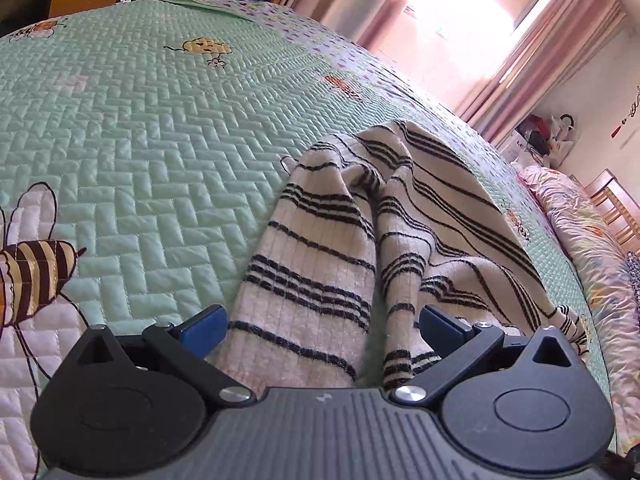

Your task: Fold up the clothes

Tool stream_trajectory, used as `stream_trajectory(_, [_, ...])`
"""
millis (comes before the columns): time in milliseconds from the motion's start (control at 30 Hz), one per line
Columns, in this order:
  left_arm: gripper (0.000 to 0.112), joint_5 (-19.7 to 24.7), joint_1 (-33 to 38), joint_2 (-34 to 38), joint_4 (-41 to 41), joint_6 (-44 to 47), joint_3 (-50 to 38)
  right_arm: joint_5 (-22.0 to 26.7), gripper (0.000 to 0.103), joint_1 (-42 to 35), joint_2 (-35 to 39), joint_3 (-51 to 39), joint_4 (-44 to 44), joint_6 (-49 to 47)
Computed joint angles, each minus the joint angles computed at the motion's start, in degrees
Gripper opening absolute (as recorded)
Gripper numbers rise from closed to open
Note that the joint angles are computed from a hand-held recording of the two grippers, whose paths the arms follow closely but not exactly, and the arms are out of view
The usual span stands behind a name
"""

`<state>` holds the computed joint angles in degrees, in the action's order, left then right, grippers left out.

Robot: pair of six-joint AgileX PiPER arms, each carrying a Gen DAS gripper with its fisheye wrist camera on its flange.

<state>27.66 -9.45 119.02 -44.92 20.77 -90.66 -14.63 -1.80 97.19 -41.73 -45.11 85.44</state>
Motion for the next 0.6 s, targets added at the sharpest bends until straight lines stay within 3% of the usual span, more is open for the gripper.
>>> stream_trajectory(133, [0.102, 0.1, 1.3, 0.6, 0.6, -1.0, -0.7, 6.6, 0.020, 2.6, -4.6, -1.2, -5.6, 2.3])
stream_trajectory(167, [0.102, 0.0, 1.7, 0.6, 0.8, -1.5, -0.8, 10.3, 0.019, 3.5, -6.7, -1.7, -6.5, 2.3])
stream_trajectory(267, [0.102, 1.0, 3.7, 1.0, -0.8, -1.6, -1.1, 27.5, 0.015, 7.3, -11.9, -3.4, -17.4, 6.0])
stream_trajectory(400, [0.102, 2.4, 5.3, 1.6, -1.5, -2.4, -1.9, 50.4, 0.015, 11.2, -12.4, -6.2, -23.1, -2.3])
stream_trajectory(433, [0.102, 2.5, 5.4, 1.6, -0.8, -2.8, -2.0, 53.9, 0.015, 11.3, -11.2, -7.1, -21.7, -5.7])
stream_trajectory(467, [0.102, 2.3, 5.2, 1.5, 0.4, -3.4, -2.1, 55.1, 0.015, 10.9, -10.8, -7.5, -18.0, -6.7])
stream_trajectory(533, [0.102, 0.6, 4.0, 1.0, 4.7, -5.5, -1.9, 53.0, 0.015, 7.7, -10.5, -7.4, -10.2, -10.8])
stream_trajectory(600, [0.102, -1.6, 3.2, 0.2, 7.2, -6.5, -0.8, 54.9, 0.016, 7.7, -9.9, -6.5, -9.7, -7.2])
